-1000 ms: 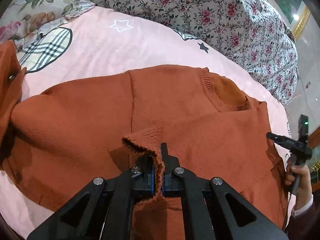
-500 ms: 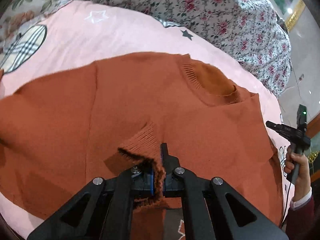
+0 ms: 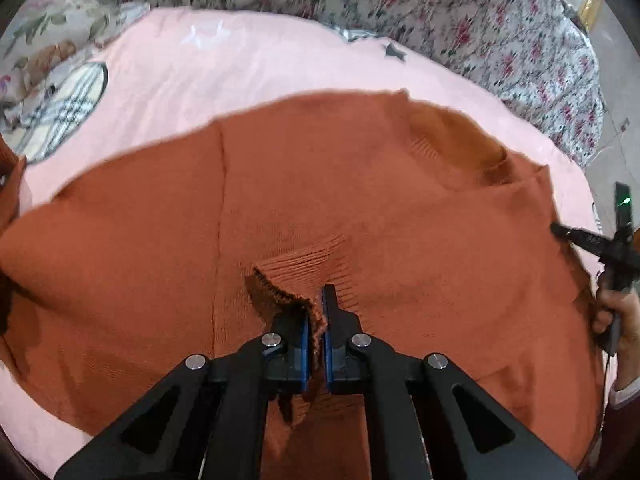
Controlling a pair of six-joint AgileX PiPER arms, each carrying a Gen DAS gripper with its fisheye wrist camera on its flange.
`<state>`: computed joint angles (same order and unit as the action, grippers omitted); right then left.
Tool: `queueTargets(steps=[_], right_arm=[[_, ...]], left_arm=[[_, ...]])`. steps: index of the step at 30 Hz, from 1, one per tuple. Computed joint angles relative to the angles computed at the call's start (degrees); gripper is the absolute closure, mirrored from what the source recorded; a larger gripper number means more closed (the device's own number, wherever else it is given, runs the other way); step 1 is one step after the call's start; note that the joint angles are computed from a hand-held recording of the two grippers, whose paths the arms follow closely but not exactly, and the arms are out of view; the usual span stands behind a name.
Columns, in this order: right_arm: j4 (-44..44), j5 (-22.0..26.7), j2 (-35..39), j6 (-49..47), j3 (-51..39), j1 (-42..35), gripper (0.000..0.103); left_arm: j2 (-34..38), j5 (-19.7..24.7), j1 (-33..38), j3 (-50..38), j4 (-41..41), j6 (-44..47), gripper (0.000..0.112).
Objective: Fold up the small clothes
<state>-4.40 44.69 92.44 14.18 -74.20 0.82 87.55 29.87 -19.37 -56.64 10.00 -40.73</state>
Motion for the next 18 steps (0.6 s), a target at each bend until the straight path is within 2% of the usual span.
queueTargets(steps=[4,7,9,12,14,15,16,18], right_arm=[[-2.3,1.3,-3.3,4.3,0.2,1.0,0.08],[6.1,-0.2,-7.6,-0.5,3.0,0.7,0.069],[8.9,-1.1,-11.1,-2.0,5.9,2.6,0.057],[13.2,-2.4,-14.8,-4.0,10.3,6.6,0.052],[15.9,-3.0,-16.1,-4.7,12.7,9.0,0.052],[16.8,-3.2,-16.2,-4.8,13.3,9.9,0.052],[17.8,-3.4,-16.1,-4.8,13.9,10.9,0.052],[19.0,-3.9,-15.6,-4.1,14.4,13.4,0.052]], left_arm=[[-3.8,1.6,-1.2,1.4,3.6,-4.6,0.106],[-8.7,4.7,-3.1,3.8,8.7,-10.4,0.103],[-13.0,8.2,-4.1,5.4,11.7,-14.1,0.1],[-19.4,14.5,-4.6,6.2,16.5,-18.3,0.078],[-20.9,19.9,-3.5,4.2,20.1,-19.0,0.035],[-20.6,22.0,-2.1,2.7,21.3,-18.1,0.029],[-19.5,23.3,-0.2,1.0,22.1,-16.5,0.027],[-16.4,21.4,6.6,-2.3,19.4,-8.7,0.027]])
